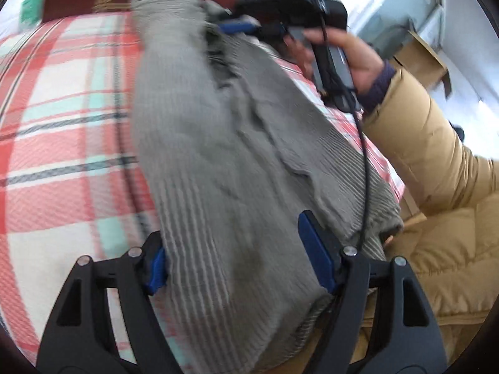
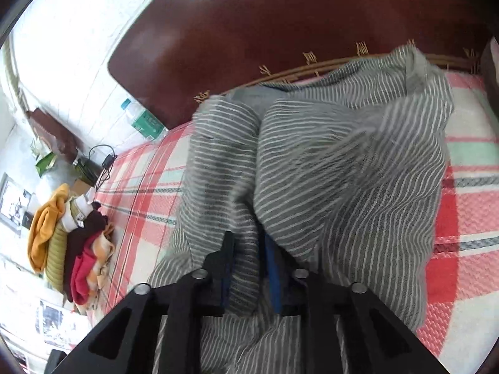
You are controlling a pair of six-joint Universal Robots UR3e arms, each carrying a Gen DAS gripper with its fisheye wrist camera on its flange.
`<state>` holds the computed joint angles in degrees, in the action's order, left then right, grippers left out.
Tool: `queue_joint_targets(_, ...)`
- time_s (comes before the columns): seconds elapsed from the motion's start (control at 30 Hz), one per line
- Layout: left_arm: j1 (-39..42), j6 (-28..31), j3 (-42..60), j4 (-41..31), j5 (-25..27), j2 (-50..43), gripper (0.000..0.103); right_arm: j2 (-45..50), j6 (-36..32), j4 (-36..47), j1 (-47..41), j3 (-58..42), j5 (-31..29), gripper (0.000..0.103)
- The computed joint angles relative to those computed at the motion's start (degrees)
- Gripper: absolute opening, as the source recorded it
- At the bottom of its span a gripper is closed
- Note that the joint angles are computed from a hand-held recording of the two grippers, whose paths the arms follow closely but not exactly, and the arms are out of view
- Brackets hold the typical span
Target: Fold clothes
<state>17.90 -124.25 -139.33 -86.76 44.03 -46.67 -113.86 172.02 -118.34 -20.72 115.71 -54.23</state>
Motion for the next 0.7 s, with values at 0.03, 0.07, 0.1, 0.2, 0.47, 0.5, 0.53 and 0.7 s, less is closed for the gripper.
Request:
queue_joint_targets(0.03, -1.0, -0.3, 0.1, 0.0, -0.4, -0.2, 0.074, -2.2, -0.2, 0.0, 0.8, -0.4, -1.3, 0.034)
queue_joint_targets(0.07, -2.0, -0.7, 0.3, 0.2, -0.7, -0.5, 0.074, -4.3, -0.3, -0.2, 1.9, -0.8, -2.7, 0.04)
queue_joint_targets(0.1, -3.0, -1.6, 0.3, 1.3, -0.7, -1.0, 0.074, -6.5, -1.1, 0.2, 2.7, -1.2, -2.9, 0.041)
queue_joint_targets(0.2, -5.3, -3.4, 0.2, 3.8, -0.6, -2.0, 0.074, -9.6, -4.4, 2.6, 7.8, -3.4, -1.7, 0.047)
queue_joint_targets(0.47, -3.2, -0.3, 0.6, -3.8, -0.4, 2.6, 0.074, 8.1, -5.3, -4.2, 31.0, -6.2, -15.2, 0.041)
queue_joint_targets(0.5, -1.5, 2.1, 1.3, -8.0, -0.6, 4.1, 0.074, 8.6, -4.4, -4.4, 29.4, -4.9, -15.7, 0.041)
queue_joint_targets(0.53, 0.0, 4.5, 1.9, -12.0, -0.9, 5.1, 0.074, 8.9, -3.5, -4.4, 27.2, -3.6, -15.7, 0.035)
queue_joint_targets(0.7, 13.3, 23.9, 10.6, -38.1, -2.1, 9.1, 0.075, 2.4, -6.5, -1.7, 16.5, 3.5, -10.7, 0.017)
